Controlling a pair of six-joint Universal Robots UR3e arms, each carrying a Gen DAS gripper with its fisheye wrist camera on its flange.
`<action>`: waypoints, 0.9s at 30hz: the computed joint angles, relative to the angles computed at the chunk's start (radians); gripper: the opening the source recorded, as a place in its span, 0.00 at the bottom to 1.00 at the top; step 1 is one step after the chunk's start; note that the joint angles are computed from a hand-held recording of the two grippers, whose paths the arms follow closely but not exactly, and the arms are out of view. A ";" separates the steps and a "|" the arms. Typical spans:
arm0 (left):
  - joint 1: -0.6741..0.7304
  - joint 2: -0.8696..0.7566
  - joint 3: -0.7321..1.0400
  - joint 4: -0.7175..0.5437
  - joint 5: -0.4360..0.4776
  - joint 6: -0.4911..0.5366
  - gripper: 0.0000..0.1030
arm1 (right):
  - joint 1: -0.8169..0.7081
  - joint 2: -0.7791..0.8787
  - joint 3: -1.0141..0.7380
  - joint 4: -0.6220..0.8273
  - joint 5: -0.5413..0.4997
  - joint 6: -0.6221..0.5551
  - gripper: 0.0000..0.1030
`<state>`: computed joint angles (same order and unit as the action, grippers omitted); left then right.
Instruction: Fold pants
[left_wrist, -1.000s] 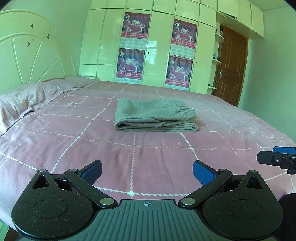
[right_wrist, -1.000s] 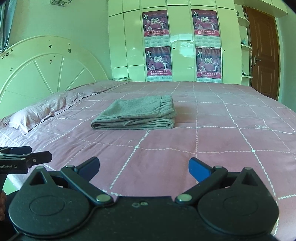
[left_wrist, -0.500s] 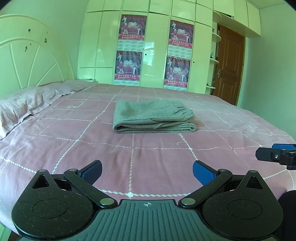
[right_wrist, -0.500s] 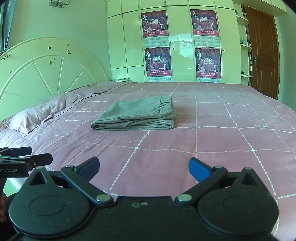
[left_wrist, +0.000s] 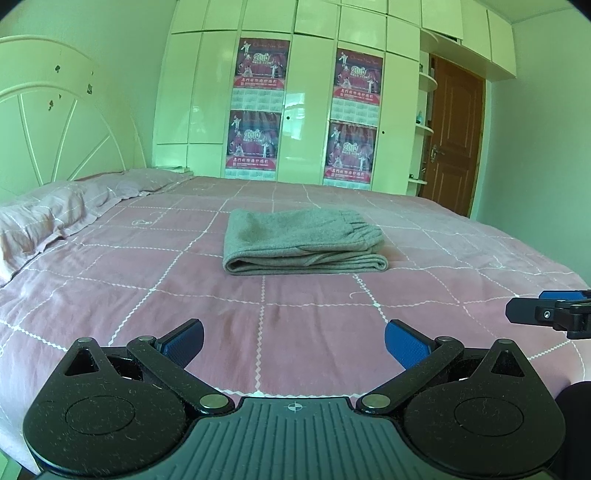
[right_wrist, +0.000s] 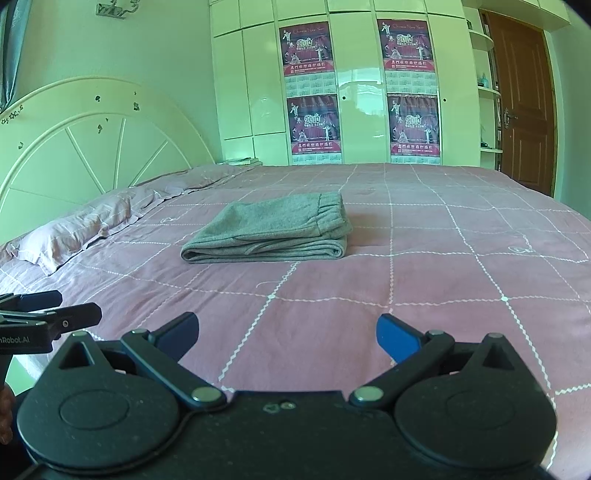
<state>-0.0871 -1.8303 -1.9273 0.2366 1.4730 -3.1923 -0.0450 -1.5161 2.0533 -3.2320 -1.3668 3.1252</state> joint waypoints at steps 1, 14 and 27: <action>-0.002 0.001 -0.001 0.000 0.002 0.000 1.00 | 0.000 0.000 0.000 0.000 0.000 0.000 0.94; 0.000 0.007 -0.013 0.013 0.002 0.004 1.00 | 0.007 0.003 -0.007 0.005 -0.007 0.004 0.94; 0.002 0.009 -0.017 0.023 -0.001 0.004 1.00 | 0.009 0.004 -0.007 0.003 -0.009 0.006 0.94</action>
<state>-0.0852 -1.8212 -1.9446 0.2599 1.4718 -3.1882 -0.0356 -1.5118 2.0461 -3.2294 -1.3754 3.1309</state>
